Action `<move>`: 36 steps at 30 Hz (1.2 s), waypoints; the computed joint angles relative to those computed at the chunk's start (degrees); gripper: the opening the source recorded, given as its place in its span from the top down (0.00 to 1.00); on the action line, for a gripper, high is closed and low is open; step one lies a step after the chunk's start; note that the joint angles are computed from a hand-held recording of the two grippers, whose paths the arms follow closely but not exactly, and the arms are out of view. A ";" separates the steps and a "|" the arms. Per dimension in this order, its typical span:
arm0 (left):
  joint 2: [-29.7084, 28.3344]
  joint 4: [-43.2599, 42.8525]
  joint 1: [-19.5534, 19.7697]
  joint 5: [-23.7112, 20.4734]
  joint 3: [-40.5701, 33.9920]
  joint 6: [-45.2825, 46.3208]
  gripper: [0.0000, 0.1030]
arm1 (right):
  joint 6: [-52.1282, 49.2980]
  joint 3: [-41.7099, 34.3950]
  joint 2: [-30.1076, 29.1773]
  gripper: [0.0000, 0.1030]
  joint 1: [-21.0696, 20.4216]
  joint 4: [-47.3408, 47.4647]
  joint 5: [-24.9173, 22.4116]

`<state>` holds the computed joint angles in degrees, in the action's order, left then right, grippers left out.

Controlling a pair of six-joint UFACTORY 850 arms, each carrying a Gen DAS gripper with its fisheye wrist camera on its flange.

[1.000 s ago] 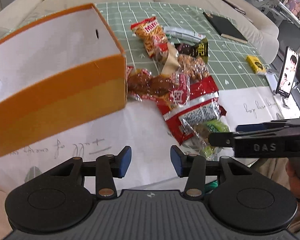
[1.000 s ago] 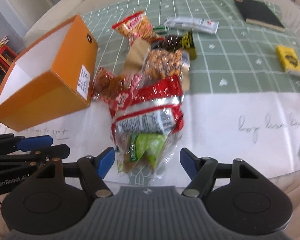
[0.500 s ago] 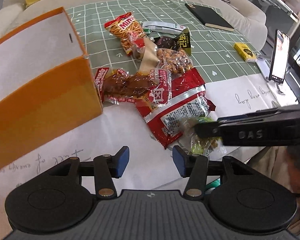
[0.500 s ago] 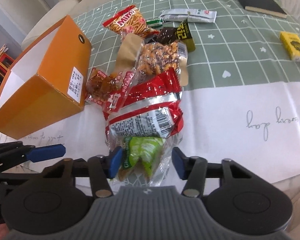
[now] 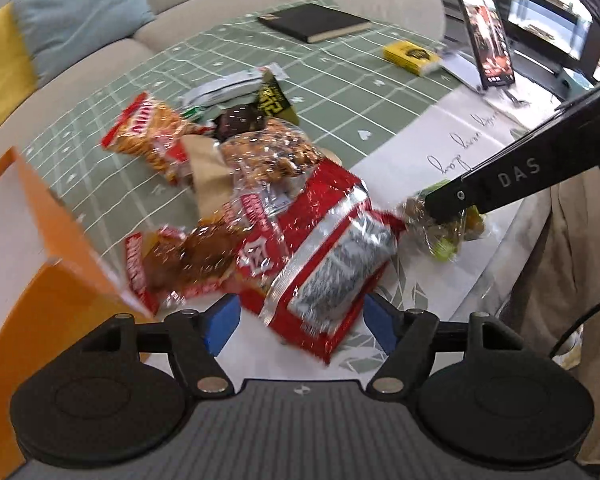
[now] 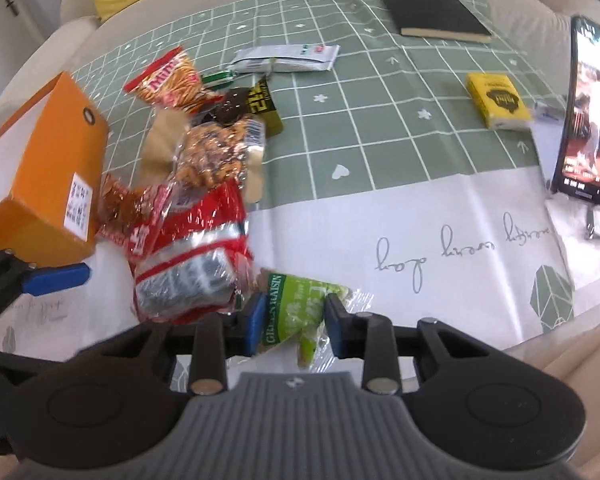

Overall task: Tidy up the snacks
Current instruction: 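Grasp the red-and-white snack bag with the left tool while the right tool holds the green bag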

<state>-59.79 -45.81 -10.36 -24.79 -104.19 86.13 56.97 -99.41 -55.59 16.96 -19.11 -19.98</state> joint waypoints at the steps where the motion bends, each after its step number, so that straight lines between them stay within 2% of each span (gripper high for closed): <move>1: -1.04 1.41 0.05 -0.97 -1.55 -1.54 0.20 | -0.37 -0.04 -0.10 0.72 -0.05 0.23 0.20; 7: -6.44 5.55 0.39 -9.77 -10.61 -11.30 0.18 | -1.33 -0.22 -0.34 0.72 -0.11 0.46 1.26; 11: -5.73 4.25 0.01 -10.31 -9.26 -10.82 0.19 | -1.96 -0.12 -0.30 0.72 -0.26 1.69 1.63; 13: -5.37 3.48 0.03 -12.05 -8.56 -10.06 0.19 | -1.57 -0.04 -0.29 0.71 -0.22 1.17 1.61; 19: -3.47 2.54 -0.08 -10.82 -5.30 -6.59 0.19 | 0.62 0.86 0.27 0.71 -0.53 -0.35 1.95; 24: -2.24 2.65 -1.01 -5.87 -3.61 5.00 0.17 | -0.30 1.45 0.59 0.71 -0.50 0.19 2.21; 28: -3.69 7.46 -2.05 -6.27 -6.32 10.90 0.16 | -0.34 1.51 0.62 0.71 -0.55 0.38 2.33; 33: -9.48 15.94 -2.72 -13.05 -16.08 3.47 0.16 | -1.57 1.84 0.72 0.68 -0.72 2.34 2.63; 36: -12.99 17.74 -2.83 -17.55 -22.01 -0.45 0.11 | -1.61 1.93 0.77 0.67 -0.72 2.44 2.62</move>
